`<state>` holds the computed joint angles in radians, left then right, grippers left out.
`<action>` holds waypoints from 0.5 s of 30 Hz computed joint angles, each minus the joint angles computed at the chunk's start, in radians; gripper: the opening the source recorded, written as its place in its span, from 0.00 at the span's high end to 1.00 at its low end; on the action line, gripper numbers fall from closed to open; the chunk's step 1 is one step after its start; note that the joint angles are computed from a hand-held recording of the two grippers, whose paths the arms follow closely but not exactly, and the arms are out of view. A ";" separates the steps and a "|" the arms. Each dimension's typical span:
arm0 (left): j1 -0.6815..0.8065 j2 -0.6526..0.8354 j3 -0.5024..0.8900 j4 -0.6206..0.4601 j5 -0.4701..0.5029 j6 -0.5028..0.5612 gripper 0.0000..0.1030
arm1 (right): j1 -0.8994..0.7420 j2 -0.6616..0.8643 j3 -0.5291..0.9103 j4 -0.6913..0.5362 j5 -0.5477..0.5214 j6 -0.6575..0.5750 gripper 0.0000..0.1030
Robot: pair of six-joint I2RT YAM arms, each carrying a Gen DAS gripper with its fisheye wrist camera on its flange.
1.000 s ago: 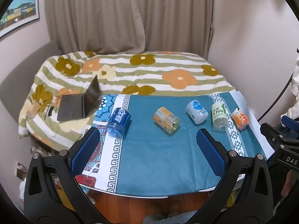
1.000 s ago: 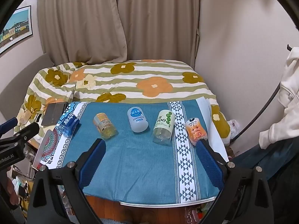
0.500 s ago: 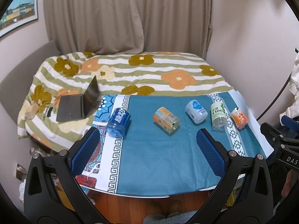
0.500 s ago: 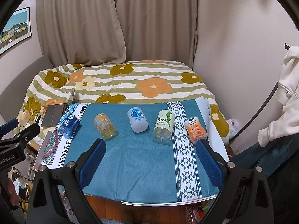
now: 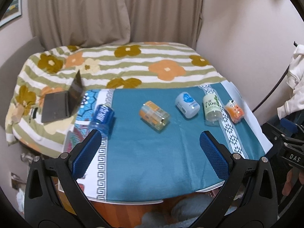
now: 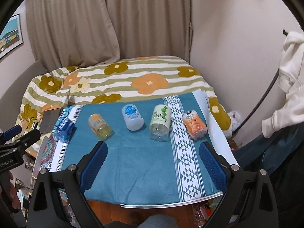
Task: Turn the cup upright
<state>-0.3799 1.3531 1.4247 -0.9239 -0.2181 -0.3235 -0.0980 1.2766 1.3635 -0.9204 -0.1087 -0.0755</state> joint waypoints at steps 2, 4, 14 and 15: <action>-0.020 0.039 0.021 0.001 -0.014 -0.009 0.00 | -0.038 0.029 -0.003 0.020 -0.024 -0.030 0.06; -0.038 0.096 0.053 -0.006 -0.024 -0.031 0.00 | -0.077 0.071 0.004 0.045 -0.050 -0.073 0.06; -0.131 0.436 0.318 -0.082 -0.046 -0.213 0.00 | -0.231 0.417 0.195 0.065 -0.176 -0.347 0.06; -0.141 0.465 0.346 -0.094 -0.049 -0.227 0.00 | -0.238 0.448 0.219 0.058 -0.180 -0.365 0.06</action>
<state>-0.5210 1.8182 1.7704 -1.0178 -0.2668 -0.5505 -0.3359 1.7247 1.5821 -0.8620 -0.2882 -0.4406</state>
